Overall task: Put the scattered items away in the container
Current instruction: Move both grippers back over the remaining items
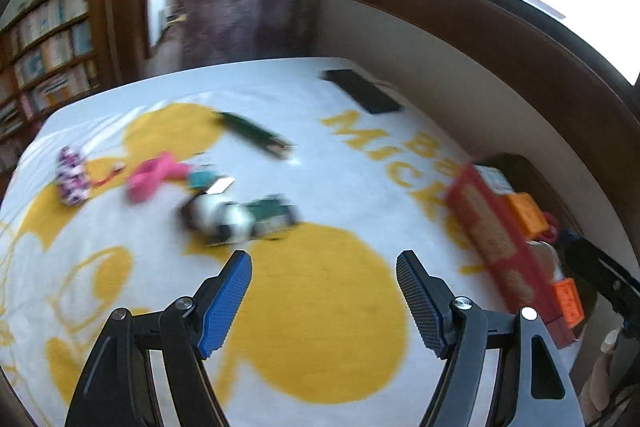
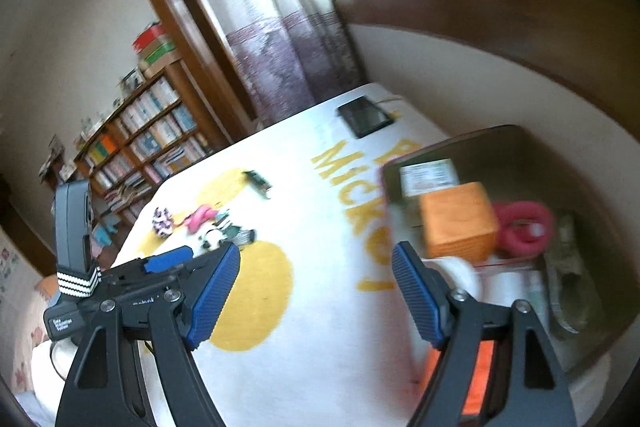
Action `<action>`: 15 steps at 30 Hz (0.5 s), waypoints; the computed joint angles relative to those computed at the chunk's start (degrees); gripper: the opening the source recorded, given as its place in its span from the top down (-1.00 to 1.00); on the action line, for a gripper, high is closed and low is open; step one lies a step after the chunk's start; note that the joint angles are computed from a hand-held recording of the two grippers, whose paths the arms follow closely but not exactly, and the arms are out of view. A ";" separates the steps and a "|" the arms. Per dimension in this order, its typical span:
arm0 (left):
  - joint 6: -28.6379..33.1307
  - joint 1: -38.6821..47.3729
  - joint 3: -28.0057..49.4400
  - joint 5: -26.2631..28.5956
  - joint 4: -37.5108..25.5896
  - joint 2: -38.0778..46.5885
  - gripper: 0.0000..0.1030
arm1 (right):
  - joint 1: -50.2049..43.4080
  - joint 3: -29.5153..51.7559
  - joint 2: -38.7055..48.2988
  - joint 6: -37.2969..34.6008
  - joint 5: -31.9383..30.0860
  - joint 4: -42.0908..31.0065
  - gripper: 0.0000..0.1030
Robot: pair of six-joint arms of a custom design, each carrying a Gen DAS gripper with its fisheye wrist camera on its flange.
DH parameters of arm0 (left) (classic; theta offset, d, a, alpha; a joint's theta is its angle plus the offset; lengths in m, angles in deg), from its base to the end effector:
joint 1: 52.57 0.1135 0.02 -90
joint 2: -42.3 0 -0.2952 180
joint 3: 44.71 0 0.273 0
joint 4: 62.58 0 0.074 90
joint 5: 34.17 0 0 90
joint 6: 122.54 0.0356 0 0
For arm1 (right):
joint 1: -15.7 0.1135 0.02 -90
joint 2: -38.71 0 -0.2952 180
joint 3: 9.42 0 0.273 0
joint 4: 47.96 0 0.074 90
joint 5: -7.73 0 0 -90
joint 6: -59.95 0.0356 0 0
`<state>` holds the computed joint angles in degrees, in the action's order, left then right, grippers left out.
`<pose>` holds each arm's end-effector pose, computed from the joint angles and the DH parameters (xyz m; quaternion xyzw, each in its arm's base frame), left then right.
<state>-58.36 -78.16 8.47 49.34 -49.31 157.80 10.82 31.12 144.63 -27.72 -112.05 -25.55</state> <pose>0.3134 -0.1456 0.0556 -0.0217 0.9353 -0.1037 0.3377 0.2919 -0.0072 0.0777 -0.0466 0.8909 0.2270 0.3907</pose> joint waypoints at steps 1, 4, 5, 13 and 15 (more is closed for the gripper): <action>-0.02 1.45 -1.02 0.24 0.73 -0.22 -0.49 | 1.81 0.18 0.38 0.34 0.87 0.23 -0.58; 0.35 6.31 -4.14 1.38 2.93 -0.95 -0.49 | 7.09 0.95 1.44 1.15 3.67 0.51 -0.58; 0.66 7.96 -5.19 1.86 3.83 -1.13 -0.49 | 8.41 1.39 2.06 1.30 4.31 0.56 -0.58; 3.77 17.94 -9.90 4.74 7.99 -1.19 -0.49 | 16.83 7.20 7.67 3.49 8.05 -2.53 -0.58; 4.22 19.55 -10.21 5.25 8.45 -0.96 -0.49 | 18.61 8.84 8.86 3.81 8.99 -3.20 -0.58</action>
<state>-54.14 -58.60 -1.74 54.59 -40.85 156.84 29.43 39.95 153.49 -23.91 -103.07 -28.75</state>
